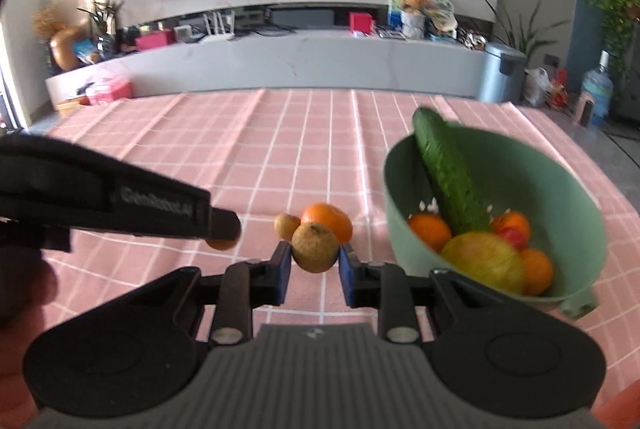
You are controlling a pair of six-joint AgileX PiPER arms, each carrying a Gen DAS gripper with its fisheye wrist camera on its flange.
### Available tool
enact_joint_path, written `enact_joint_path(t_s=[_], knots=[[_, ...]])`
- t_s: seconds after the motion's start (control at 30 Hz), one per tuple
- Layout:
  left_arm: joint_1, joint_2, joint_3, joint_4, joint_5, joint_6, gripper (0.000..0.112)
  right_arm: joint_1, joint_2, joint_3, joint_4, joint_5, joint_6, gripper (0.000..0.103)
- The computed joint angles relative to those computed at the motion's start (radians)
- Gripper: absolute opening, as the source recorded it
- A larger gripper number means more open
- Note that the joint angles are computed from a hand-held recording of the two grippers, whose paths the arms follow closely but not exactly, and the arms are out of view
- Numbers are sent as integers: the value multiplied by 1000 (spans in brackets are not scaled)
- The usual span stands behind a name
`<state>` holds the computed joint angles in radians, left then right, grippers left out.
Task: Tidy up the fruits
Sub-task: 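Lower both kiwis into the colander and open both tools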
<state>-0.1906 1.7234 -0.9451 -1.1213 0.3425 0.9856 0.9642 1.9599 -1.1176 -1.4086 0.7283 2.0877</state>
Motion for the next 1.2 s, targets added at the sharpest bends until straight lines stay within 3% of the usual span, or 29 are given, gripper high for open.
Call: enact_joint_path(t_s=[0.2,0.37,0.63,0.83,0.93,1.07,1.2], knots=[[-96,-59,-43,263,-8,-288,23,-15,-177,152,-24,-12,-46,21],[-195,-61,-94,396,-10,-429,23,-72,-296,257,-17,-64,-134,21],[-306,49,-255,493,53,-554,23,-246,-447,337,156,-162,-533,21],[-369,197,-416,668,100,-735,23,-454,-471,323,414,-310,-945,21],[-393,250,-477,738,111,-772,23,-513,-452,314,446,-338,-1026,21],[-387,324,-571,721,182,-736,23,-563,-396,273,554,-354,-1166,21],[-389,356,-583,712,178,-705,23,-580,-348,246,606,-373,-1244,21]])
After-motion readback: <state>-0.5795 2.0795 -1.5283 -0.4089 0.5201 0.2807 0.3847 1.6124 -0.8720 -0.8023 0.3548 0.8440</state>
